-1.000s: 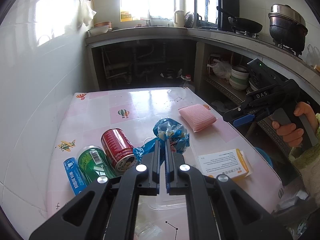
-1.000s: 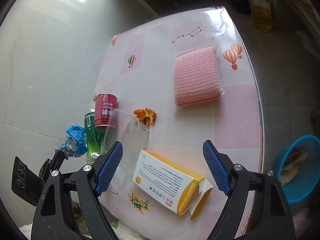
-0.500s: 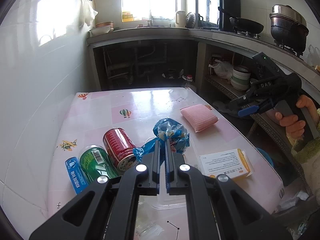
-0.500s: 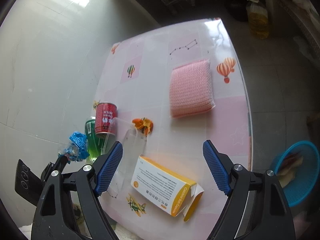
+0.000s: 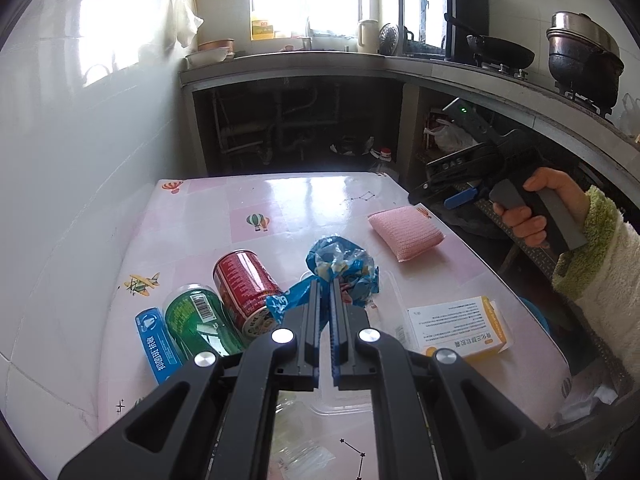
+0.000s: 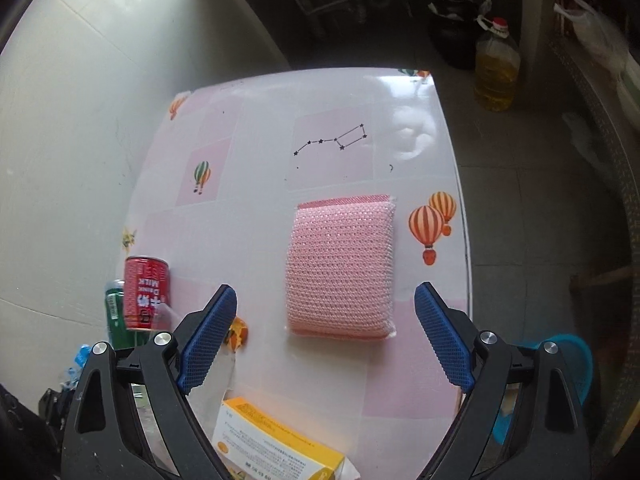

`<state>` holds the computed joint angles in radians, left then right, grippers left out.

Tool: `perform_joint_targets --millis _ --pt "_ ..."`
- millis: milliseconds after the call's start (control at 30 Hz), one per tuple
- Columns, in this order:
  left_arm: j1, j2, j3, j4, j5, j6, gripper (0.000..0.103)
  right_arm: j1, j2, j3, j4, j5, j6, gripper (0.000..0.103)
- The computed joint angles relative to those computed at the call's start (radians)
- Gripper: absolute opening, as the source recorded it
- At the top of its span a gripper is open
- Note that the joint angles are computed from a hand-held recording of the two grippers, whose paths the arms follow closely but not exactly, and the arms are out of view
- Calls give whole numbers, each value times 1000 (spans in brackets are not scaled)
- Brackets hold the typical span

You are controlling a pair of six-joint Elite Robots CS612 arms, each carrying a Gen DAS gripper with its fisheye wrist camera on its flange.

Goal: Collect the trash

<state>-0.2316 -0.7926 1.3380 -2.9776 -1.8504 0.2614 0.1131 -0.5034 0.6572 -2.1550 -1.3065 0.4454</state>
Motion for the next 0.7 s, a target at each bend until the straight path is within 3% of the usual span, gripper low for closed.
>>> perform_joint_targets --millis 100,233,367,467,567,700 --pt "0 -1 0 -1 6 -1 4 21 76 -137 104 -61 -11 87" --pt "1 -4 4 -3 9 0 4 49 163 -300 225 -199 -50 87" --pt "4 -3 5 0 5 -3 4 59 223 -407 308 -247 -60 87" --pt "3 -2 2 6 6 -1 4 62 227 -402 314 -278 -65 87" --pt "3 -1 0 8 7 1 4 67 204 -352 278 -318 -78 81" --pt "0 -3 0 2 5 5 4 67 168 -287 236 -321 -70 78"
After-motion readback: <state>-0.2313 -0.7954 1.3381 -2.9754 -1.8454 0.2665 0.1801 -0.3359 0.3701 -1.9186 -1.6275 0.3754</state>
